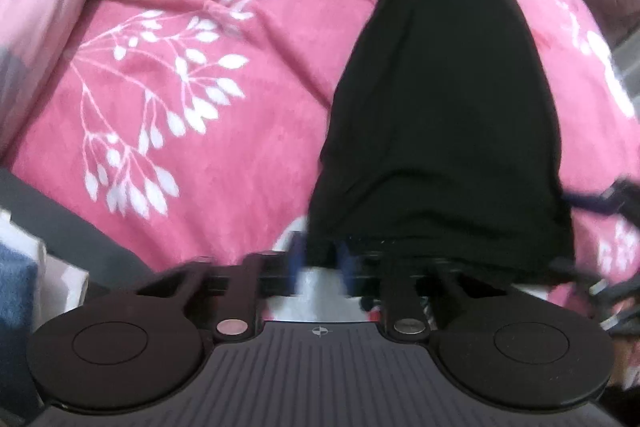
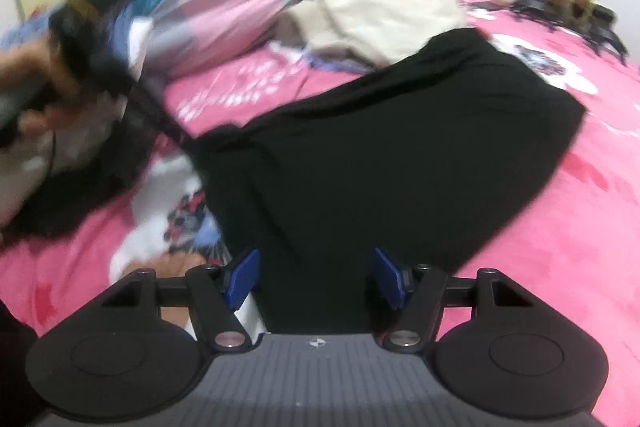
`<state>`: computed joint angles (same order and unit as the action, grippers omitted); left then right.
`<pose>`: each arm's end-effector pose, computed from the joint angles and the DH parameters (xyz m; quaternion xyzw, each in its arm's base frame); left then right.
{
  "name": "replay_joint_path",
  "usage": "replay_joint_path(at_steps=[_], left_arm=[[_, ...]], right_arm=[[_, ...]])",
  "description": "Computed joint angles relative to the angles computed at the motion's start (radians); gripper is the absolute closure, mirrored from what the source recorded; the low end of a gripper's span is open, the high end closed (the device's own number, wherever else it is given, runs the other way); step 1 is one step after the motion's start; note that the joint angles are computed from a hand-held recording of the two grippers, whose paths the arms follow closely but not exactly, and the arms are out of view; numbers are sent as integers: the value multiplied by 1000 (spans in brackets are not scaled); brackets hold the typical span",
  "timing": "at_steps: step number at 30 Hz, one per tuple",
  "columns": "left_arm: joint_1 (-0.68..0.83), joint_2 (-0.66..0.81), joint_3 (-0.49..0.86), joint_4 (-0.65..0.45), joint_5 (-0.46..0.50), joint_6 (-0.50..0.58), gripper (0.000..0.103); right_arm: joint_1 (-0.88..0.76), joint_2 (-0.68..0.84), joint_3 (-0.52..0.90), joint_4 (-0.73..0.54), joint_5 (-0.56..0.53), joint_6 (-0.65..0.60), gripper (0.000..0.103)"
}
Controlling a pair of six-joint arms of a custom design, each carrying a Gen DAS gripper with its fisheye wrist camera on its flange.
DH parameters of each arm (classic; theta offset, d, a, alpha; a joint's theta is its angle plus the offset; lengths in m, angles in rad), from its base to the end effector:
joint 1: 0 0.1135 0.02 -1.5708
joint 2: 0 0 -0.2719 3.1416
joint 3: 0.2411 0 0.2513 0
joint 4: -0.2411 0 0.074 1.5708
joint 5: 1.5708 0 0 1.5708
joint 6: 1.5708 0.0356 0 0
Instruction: Fold clothes
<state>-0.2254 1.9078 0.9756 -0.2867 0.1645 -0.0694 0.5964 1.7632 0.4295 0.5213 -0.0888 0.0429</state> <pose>0.3312 -0.0819 0.1075 0.0908 0.9771 -0.1056 0.1607 0.2158 0.1503 0.0778 -0.2694 0.8882 0.1553 0.3381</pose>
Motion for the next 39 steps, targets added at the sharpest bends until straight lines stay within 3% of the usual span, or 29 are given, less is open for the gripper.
replay_joint_path(at_steps=[1,2,3,5,6,8,11,15,18,20,24,29,33,38,39], left_arm=[[7,-17,-4,-4,20,-7,100],[22,-30,-1,-25,65,-17,100],[37,-42,4,-49,114,-26,100],[62,-50,13,-78,181,-59,100],[70,-54,8,-77,211,-59,100],[75,-58,1,-69,230,-56,100],[95,-2,14,-73,254,-65,100],[87,71,30,-64,125,-56,95],[50,30,-1,-37,76,-33,96],[52,17,-22,-15,86,-49,99],[70,-49,-90,52,135,-101,100],[57,-55,-99,49,155,-133,100],[59,-89,-148,105,177,-140,100],[66,-94,-173,134,206,-147,100],[67,-102,-182,142,206,-149,100]], right_arm=[[11,24,21,-21,25,9,46],[15,35,24,-22,42,27,60],[8,29,10,-3,43,48,85],[-14,2,-22,21,38,92,101],[-20,-20,-43,34,53,105,103],[-36,-62,-75,37,68,97,103],[-102,-118,-91,-40,-9,71,103],[-126,-126,-108,-94,-28,62,103],[-134,-139,-137,-74,-59,81,95],[-134,-141,-158,-32,-78,89,87],[-120,-164,-160,-38,-114,68,87],[-118,-186,-170,-19,-141,94,84],[-81,-240,-190,-36,-125,59,64],[21,-164,-188,17,28,82,67],[33,-133,-210,95,52,99,88]])
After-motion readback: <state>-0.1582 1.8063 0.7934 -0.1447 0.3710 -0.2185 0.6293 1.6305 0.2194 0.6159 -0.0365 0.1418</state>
